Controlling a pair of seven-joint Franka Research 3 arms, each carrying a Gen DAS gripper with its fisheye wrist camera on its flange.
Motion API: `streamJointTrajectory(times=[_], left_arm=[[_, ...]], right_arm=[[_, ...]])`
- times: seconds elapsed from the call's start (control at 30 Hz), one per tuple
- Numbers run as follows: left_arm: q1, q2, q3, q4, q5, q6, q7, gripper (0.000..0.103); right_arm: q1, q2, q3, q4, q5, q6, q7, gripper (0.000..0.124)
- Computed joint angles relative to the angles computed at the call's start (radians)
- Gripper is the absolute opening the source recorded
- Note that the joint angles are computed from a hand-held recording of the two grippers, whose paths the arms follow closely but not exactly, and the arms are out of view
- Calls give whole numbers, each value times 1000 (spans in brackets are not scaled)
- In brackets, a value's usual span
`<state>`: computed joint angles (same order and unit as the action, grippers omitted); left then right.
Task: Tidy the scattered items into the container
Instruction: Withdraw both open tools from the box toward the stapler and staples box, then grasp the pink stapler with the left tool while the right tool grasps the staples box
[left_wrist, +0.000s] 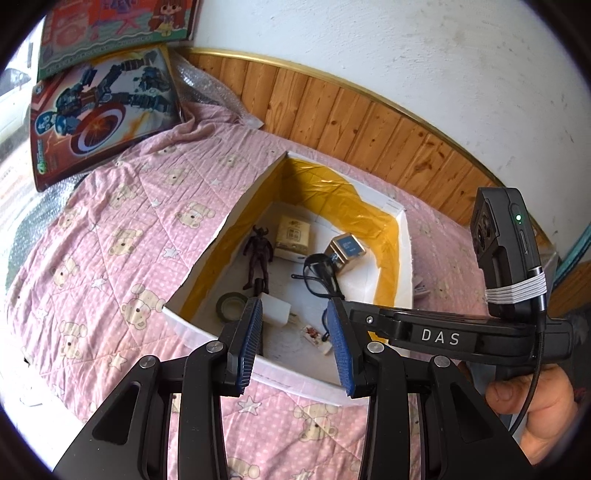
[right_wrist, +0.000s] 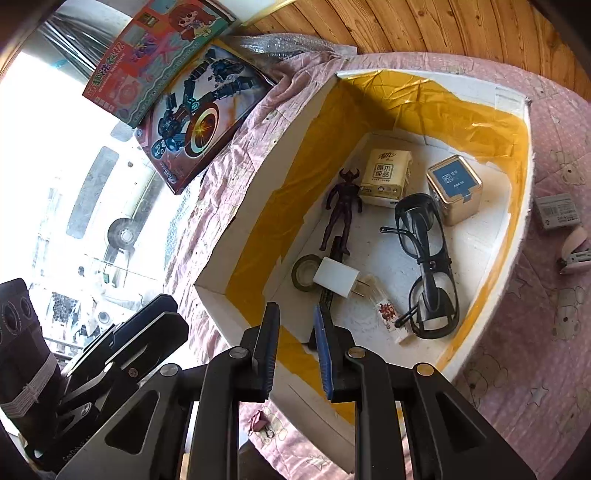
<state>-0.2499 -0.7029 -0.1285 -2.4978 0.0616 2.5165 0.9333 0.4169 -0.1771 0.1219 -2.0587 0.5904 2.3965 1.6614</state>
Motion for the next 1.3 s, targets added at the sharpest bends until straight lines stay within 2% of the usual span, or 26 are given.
streamJointTrajectory(times=[0.2,0.4,0.73,0.97,1.17,1.3], left_arm=[[-13,-22,-25,3,14,-16,-12,38],[-33,-38,-52,5,33,-28,-33,38],[-105,-40,-83,-7,34,-15,-55,38],[-161,43,-107,36,30,16,-35,39],[-196,185,-121,122,15,56,-7,39],[-194,287,-135,192,14,73,1,39]], right_arm=[[-1,-77,13,-60,-65,32,14,22],[7,-170,13,-146,-73,72,20,22],[54,-356,-6,-350,36,197,23,22],[57,-519,-36,-518,95,286,72,25],[4,-612,-73,-622,80,291,117,26],[-39,-648,-117,-676,75,286,123,29]])
